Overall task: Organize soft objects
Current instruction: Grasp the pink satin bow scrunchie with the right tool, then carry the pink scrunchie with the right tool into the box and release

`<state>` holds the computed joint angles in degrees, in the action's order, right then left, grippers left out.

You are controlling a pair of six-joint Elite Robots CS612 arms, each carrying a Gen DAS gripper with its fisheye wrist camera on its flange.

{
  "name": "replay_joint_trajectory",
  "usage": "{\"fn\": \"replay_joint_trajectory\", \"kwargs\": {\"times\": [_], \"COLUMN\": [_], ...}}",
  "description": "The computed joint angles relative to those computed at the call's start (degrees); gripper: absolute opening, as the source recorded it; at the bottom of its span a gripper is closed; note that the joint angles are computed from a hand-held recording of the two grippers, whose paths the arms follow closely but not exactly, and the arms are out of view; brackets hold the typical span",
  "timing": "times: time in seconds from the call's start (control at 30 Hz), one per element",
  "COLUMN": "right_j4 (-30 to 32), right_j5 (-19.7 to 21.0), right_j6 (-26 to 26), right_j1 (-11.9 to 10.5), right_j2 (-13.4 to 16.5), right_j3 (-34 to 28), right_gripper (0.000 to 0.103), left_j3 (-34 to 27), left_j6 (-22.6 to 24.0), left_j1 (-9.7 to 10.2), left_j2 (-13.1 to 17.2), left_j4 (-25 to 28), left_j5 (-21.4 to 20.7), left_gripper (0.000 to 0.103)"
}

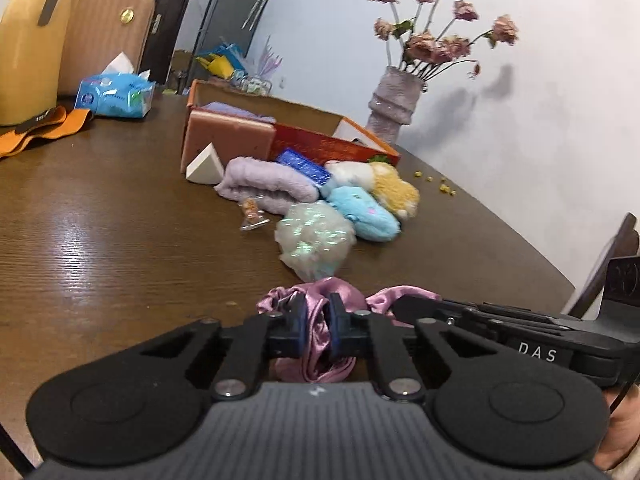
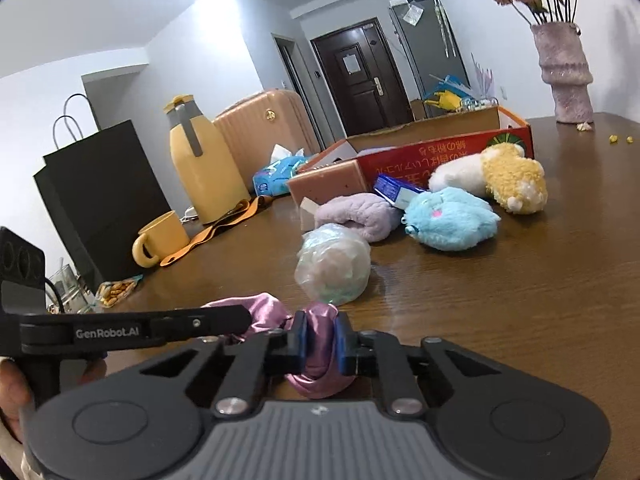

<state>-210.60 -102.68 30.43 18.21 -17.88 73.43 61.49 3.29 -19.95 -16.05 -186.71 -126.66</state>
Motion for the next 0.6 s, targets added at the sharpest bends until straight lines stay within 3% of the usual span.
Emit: {"fn": "replay_joint_trajectory", "kwargs": {"times": [0.2,0.37,0.5,0.6], "right_j4": [-3.8,-5.1,-5.8,-5.3], "right_j5": [-1.7,-1.2,-0.6,-0.4], "right_j6": [-1.6,-2.7,-4.9,-9.5], "right_j1": [0.8,0.1,-1.8,-4.0], "right_j2": [-1.1,-1.7,-2.5,-3.2], "right_j3": [2.0,2.1,1.0,-1.1], "right_gripper": [0.012,0.012,0.012,0.012], "left_j3": [3.3,1.5,-6.0,-16.7], "left_j6": [-0.4,-0.8,-2.1,-1.0], "left_j1": [0.20,0.26,-0.07,-1.02], "left_j2": [-1.7,-1.3,0.9,4.1], "left_j4": [-4.2,-5.5,-3.3,2.1], "left_j5": [-0.8,-2.3,-5.3,-6.7], "left_gripper": [0.011,0.010,0.010,0.010]}}
